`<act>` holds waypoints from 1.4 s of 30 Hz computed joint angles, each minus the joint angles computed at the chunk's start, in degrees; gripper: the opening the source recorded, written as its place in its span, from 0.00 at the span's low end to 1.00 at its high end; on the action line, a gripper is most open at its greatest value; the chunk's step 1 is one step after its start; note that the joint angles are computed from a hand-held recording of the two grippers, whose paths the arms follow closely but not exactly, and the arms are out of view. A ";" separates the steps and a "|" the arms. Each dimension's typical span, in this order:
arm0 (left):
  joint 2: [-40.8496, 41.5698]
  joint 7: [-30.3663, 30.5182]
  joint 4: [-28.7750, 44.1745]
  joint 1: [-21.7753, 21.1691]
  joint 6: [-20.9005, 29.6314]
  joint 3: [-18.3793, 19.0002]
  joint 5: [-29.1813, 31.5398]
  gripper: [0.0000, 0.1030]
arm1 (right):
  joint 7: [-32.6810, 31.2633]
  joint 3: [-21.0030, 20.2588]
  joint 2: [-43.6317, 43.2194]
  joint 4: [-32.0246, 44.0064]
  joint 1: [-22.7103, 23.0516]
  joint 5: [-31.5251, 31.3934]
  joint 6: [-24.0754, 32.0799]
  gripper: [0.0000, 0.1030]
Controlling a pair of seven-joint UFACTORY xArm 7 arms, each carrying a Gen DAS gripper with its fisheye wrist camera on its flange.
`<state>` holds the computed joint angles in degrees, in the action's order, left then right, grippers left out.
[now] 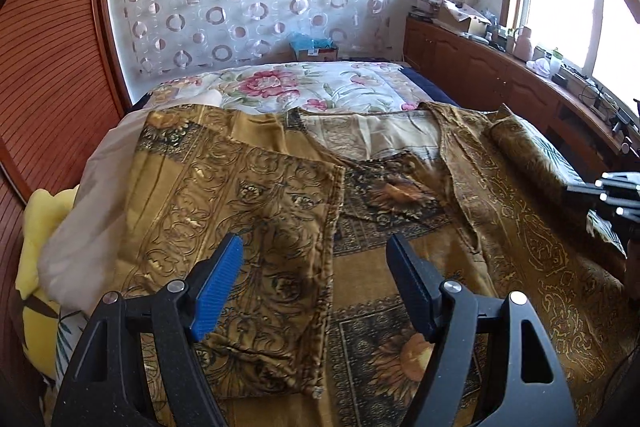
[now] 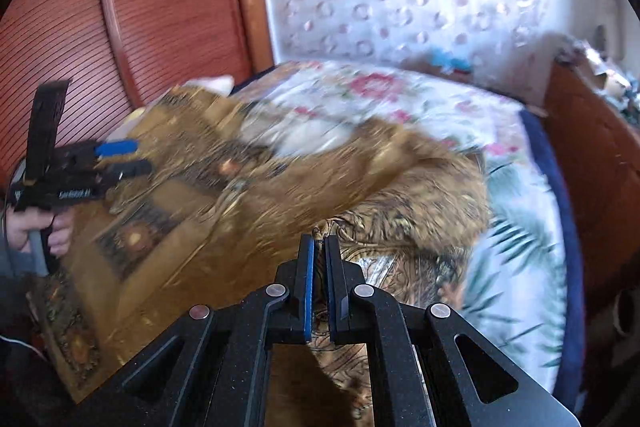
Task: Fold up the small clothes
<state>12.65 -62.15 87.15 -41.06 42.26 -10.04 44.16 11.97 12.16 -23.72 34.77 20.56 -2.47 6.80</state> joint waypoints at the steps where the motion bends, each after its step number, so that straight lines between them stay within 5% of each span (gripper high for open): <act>1: -0.21 -0.14 -0.34 0.06 0.02 0.08 0.07 0.73 | -0.73 -0.95 0.60 -0.08 1.35 0.74 0.27 0.05; 4: -0.59 -0.62 -0.79 0.23 0.24 0.15 0.60 0.73 | -2.21 -2.49 0.90 -0.87 3.09 2.18 0.93 0.05; 8: -1.62 -1.48 -1.76 0.72 0.62 0.14 1.42 0.73 | -4.74 -5.34 0.16 0.05 5.55 5.28 2.73 0.24; 9: -1.93 -1.82 -1.98 0.87 0.90 0.10 1.78 0.73 | -4.22 -4.23 0.20 0.48 4.29 4.88 2.78 0.34; 11: -2.79 -2.96 -2.75 1.13 1.48 -0.02 2.86 0.73 | -0.61 0.37 -0.94 1.22 -0.86 1.78 3.53 0.40; 17: -4.32 -3.83 -4.34 3.03 1.22 -0.87 3.20 0.73 | 8.75 7.29 -3.26 2.13 -11.01 -6.26 4.80 0.43; 22: -4.46 -3.74 -4.85 3.72 0.82 -1.46 3.03 0.73 | 13.17 6.65 0.22 4.62 -12.62 -9.14 8.48 0.43; 31: -3.29 -1.78 -4.06 3.48 0.29 -1.44 1.69 0.73 | 6.60 -1.56 14.67 17.48 -5.57 -3.62 11.28 0.43; 32: -3.33 -1.75 -4.14 3.43 0.22 -1.35 1.69 0.73 | 4.74 -2.23 16.57 19.28 -4.89 -2.29 11.81 0.39; 33: -3.44 -1.76 -4.29 3.45 0.12 -1.27 1.62 0.73 | 4.18 -2.36 17.75 20.49 -4.72 -2.31 12.03 0.23; 35: -3.34 -1.78 -4.15 3.48 0.10 -1.17 1.48 0.73 | -0.36 -2.85 19.76 22.71 -3.35 0.66 11.95 0.07; 40: -3.20 -1.70 -4.11 3.56 -0.10 -0.97 1.34 0.73 | -16.37 -2.53 22.18 26.08 0.12 14.96 7.98 0.06; 42: -3.28 -1.74 -4.24 3.52 -0.20 -0.98 1.33 0.73 | -13.70 -2.05 22.20 26.49 0.04 11.17 6.63 0.06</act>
